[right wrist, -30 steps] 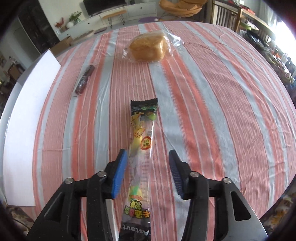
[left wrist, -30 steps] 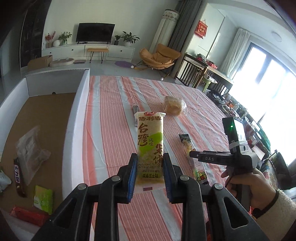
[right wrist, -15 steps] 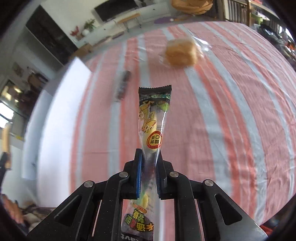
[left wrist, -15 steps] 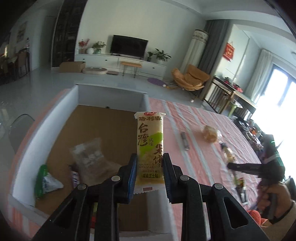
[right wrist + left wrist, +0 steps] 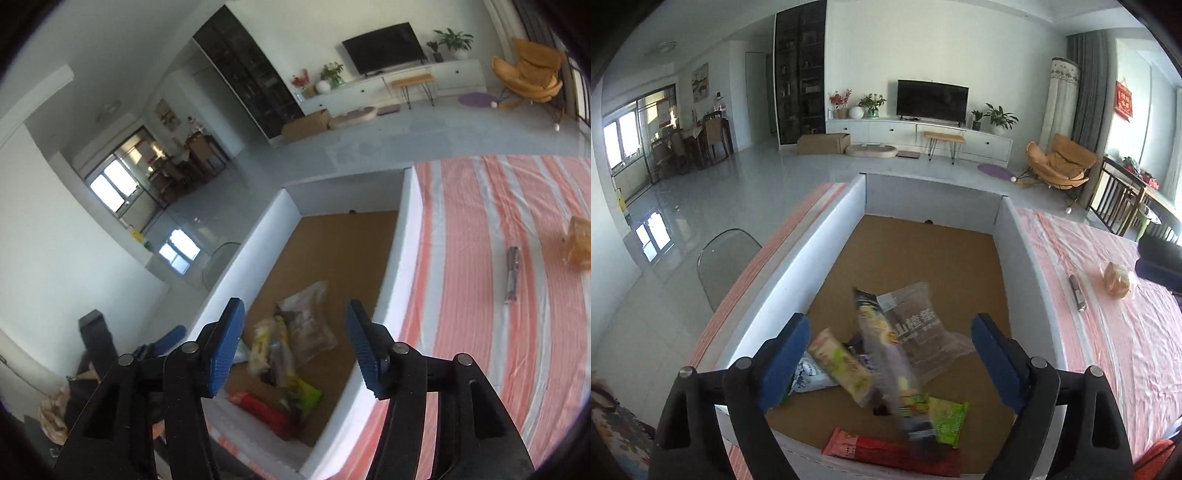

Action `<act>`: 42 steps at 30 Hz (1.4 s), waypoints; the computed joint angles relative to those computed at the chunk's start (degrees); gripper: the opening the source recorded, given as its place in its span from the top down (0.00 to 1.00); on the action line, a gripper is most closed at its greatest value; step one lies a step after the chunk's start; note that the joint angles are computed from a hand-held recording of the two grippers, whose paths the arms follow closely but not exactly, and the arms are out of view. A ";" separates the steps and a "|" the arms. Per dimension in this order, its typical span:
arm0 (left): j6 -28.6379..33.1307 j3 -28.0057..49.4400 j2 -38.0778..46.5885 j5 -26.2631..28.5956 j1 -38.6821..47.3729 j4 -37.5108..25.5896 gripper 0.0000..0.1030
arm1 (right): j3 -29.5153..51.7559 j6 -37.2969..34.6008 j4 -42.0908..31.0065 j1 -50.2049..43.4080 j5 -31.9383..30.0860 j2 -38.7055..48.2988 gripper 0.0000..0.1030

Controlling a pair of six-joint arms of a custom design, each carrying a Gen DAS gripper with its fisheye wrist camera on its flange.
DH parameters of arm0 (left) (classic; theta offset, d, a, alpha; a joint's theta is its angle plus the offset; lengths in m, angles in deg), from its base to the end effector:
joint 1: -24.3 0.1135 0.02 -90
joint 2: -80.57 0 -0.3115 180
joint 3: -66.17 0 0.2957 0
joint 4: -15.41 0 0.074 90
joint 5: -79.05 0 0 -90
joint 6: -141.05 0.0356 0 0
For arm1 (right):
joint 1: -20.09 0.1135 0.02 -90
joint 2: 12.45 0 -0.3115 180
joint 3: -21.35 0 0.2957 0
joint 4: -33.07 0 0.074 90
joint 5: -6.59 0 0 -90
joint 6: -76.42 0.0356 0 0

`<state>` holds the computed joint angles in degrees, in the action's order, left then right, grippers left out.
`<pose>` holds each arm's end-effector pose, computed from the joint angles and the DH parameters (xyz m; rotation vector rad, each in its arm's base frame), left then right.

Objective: Organize snacks

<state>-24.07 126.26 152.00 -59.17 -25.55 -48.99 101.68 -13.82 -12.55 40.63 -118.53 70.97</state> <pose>0.1717 -0.1624 0.2559 -0.6229 2.1956 0.2183 0.3183 0.1411 0.3295 -0.7116 2.3002 0.9035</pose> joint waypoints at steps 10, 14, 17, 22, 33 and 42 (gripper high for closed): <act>23.19 10.04 20.49 21.01 -3.70 36.54 0.00 | -16.41 -17.74 23.83 -24.51 28.60 11.75 0.30; 26.39 22.42 39.29 27.81 -0.68 36.78 0.01 | -16.49 -15.81 28.45 -30.39 27.87 14.74 0.30; 27.25 30.22 48.65 25.83 0.74 34.87 0.01 | -16.92 -14.59 30.31 -32.19 28.80 15.03 0.30; 27.39 40.30 57.55 22.14 2.37 30.71 0.01 | -15.80 -12.72 30.05 -33.11 27.94 16.76 0.27; 30.55 54.69 65.19 21.65 5.19 20.91 0.00 | -15.29 -11.93 29.47 -34.19 26.06 17.56 0.22; 30.60 54.55 65.09 21.65 5.24 20.99 0.00 | -15.14 -11.95 29.53 -34.20 26.00 17.89 0.20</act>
